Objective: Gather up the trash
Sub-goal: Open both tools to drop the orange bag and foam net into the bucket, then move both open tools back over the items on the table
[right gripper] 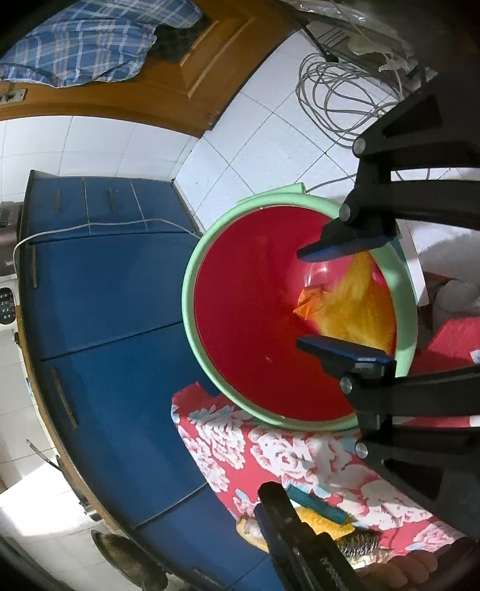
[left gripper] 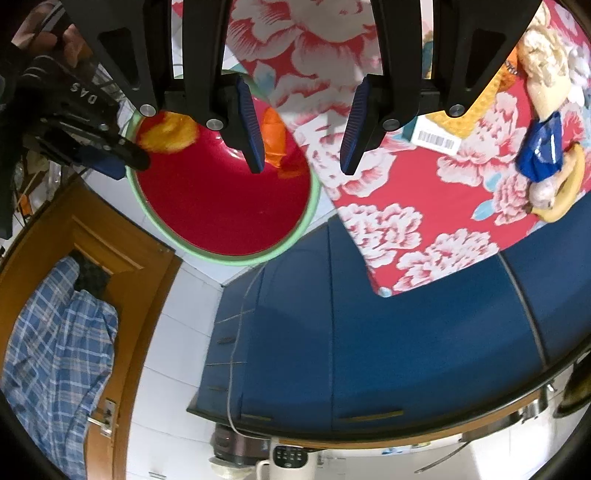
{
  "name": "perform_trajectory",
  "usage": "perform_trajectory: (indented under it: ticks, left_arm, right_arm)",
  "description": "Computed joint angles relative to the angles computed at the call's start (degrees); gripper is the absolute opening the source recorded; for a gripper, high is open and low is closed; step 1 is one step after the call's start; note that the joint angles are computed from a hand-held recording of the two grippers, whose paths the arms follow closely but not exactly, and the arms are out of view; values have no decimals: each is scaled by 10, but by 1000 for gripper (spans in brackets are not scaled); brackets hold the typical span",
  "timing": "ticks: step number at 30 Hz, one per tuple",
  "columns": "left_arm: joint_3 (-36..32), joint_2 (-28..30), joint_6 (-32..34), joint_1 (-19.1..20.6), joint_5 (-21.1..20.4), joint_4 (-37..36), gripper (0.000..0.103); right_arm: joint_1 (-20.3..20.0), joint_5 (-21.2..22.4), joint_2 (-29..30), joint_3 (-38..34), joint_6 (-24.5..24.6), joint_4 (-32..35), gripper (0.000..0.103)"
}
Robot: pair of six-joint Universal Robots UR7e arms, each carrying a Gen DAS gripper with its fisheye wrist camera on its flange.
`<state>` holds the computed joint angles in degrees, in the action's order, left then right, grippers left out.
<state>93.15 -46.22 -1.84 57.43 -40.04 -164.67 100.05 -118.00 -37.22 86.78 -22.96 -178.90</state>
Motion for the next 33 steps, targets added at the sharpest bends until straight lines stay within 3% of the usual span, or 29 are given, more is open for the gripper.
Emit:
perform_trajectory:
  ticks: [19, 33]
  left_arm:
    - [130, -109, -55, -28, 70, -43, 50]
    - [225, -211, -127, -38, 131, -30, 56]
  right_arm:
    - [49, 26, -51, 87, 21, -43, 52]
    - [90, 57, -42, 102, 26, -32, 55]
